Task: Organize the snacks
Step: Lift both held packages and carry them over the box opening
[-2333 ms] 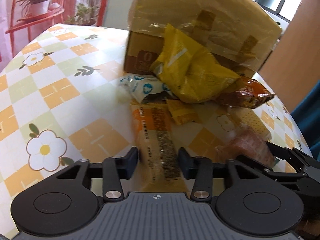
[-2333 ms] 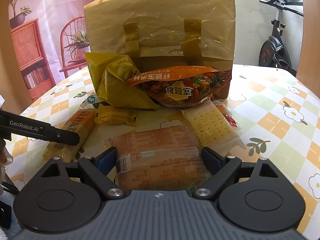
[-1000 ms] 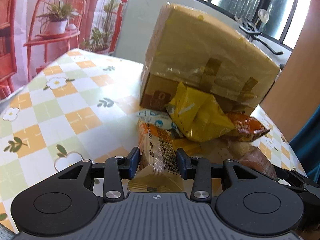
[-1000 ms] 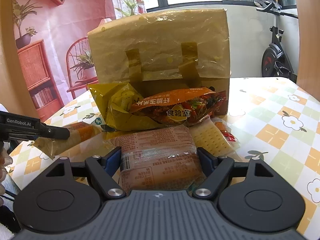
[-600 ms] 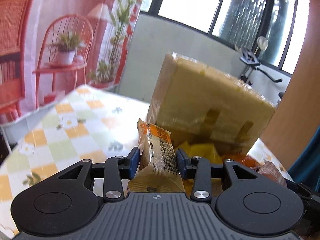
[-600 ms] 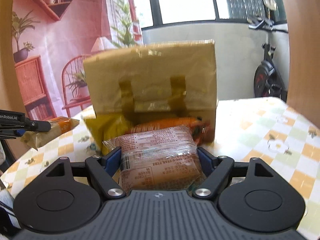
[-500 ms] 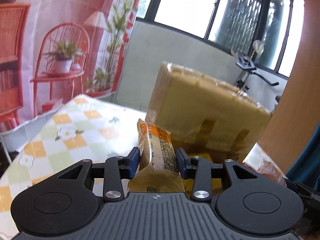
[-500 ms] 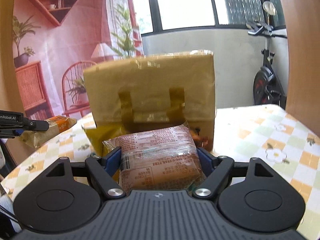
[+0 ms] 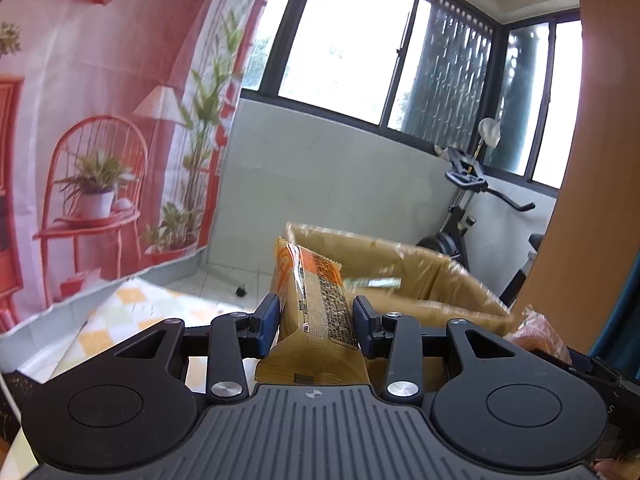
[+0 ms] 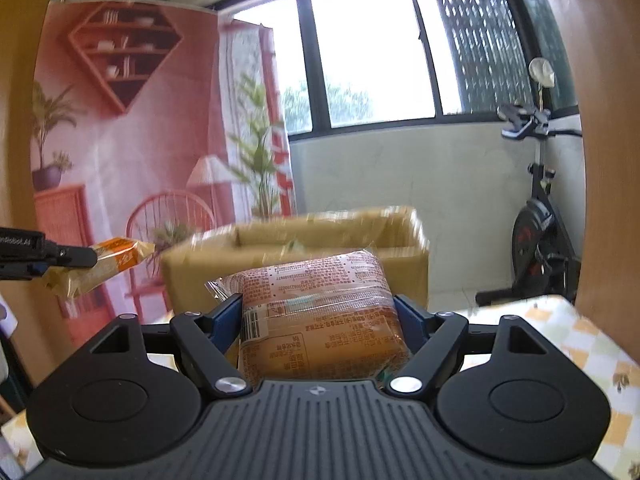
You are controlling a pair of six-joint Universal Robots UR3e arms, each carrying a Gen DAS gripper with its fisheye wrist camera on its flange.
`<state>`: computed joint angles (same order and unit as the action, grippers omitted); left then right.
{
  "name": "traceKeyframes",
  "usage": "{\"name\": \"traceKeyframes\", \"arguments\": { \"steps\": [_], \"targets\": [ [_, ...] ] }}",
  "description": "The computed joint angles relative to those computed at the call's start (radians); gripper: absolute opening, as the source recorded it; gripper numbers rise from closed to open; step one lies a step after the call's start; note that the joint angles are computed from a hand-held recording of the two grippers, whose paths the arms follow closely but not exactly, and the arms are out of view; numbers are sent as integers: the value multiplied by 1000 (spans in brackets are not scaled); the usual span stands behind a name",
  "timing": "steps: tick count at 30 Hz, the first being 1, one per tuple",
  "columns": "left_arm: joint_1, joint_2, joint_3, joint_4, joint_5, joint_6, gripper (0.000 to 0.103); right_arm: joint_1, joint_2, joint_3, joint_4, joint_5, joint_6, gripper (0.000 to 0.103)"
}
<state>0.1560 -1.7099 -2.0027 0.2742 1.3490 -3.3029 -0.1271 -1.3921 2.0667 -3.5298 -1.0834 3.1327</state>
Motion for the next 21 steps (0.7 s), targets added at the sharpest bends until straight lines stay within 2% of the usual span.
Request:
{"name": "traceKeyframes", "arguments": {
  "steps": [4, 8, 15, 21],
  "targets": [
    [-23, -69, 153, -72, -8, -15, 42, -1, 78, -162, 18, 3, 18, 80],
    [-75, -178, 333, -135, 24, 4, 42, 5, 174, -367, 81, 13, 34, 80],
    [-114, -379, 661, -299, 56, 16, 42, 67, 415, -810, 298, -46, 32, 80],
    [-132, -528, 900, -439, 86, 35, 42, 94, 582, -1062, 442, -98, 32, 80]
  ]
}}
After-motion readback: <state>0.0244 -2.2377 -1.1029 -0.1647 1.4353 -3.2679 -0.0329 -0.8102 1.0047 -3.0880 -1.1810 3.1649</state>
